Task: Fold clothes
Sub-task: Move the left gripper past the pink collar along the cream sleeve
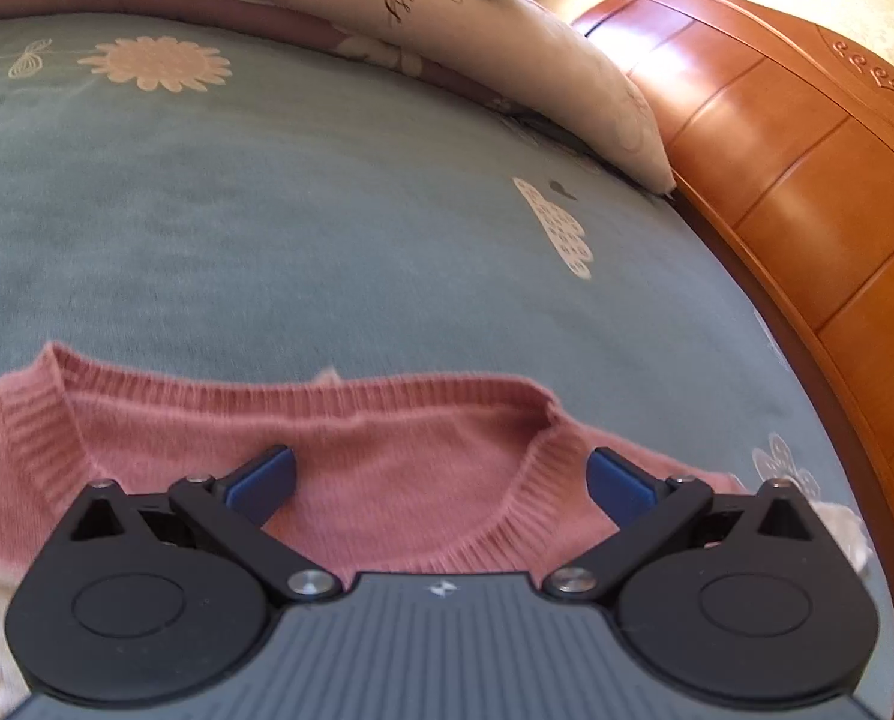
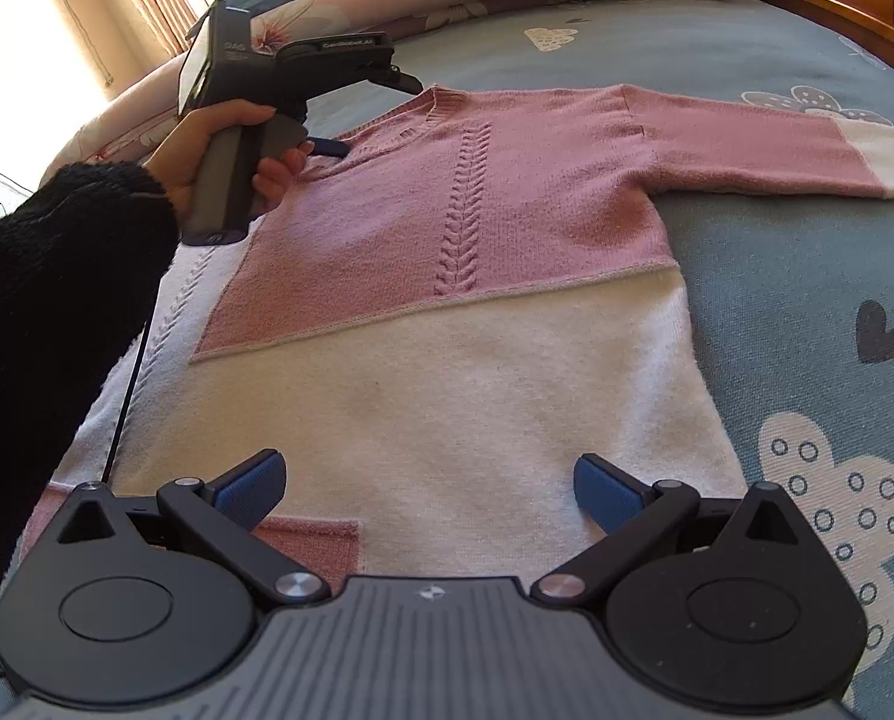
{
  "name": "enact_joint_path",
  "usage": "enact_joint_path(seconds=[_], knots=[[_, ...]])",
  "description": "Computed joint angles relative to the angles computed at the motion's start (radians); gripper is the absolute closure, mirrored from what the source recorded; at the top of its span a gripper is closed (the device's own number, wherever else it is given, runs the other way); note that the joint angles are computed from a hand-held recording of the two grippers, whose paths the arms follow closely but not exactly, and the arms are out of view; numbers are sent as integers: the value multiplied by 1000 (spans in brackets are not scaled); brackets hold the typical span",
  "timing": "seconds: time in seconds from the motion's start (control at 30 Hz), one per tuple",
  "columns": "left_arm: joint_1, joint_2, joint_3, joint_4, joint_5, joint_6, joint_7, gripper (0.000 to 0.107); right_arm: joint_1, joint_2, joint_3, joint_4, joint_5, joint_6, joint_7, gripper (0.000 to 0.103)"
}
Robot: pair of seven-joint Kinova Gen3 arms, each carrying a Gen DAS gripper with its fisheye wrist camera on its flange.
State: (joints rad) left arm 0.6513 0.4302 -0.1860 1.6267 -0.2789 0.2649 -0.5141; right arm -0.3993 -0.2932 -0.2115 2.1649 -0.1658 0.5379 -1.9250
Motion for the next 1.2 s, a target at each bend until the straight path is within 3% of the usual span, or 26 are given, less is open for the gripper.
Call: enact_joint_path(seconds=[0.07,0.23,0.3,0.37,0.5,0.6,0.67,0.77,0.87,0.97,1.07,1.13,1.2], knots=[[-4,-3,23,-32,-58,65,64,5,-9,2,15,1,-12,0,15,0],[-108,-58,233,-85,-261,268,214,5,-7,0,19,-4,-26,8,21,0],[-119,-110,284,-86,-298,350,238,5,-2,3,13,-8,-22,13,14,0],[-77,-167,260,-90,-273,431,207,5,7,9,-2,-14,-6,18,3,0],[97,-262,134,-92,-238,594,190,5,27,16,-46,-26,49,33,-46,0],[147,-323,161,-44,-281,695,298,5,34,17,-65,-39,79,52,-91,0],[113,-378,221,40,-278,691,380,5,22,18,-50,-47,67,65,-97,0],[86,-436,246,179,-230,613,502,5,5,13,-20,-42,31,59,-91,0],[-33,-467,368,318,-228,499,624,5,17,18,-36,-41,41,54,-120,0],[-172,-482,499,439,-300,379,746,5,28,26,-68,-48,83,57,-157,0],[-299,-495,626,493,-422,348,868,5,31,38,-97,-59,132,65,-194,0],[-325,-480,646,502,-503,358,943,5,22,45,-101,-65,151,66,-204,0],[-277,-482,605,512,-563,363,1014,5,15,52,-101,-71,165,70,-215,0]])
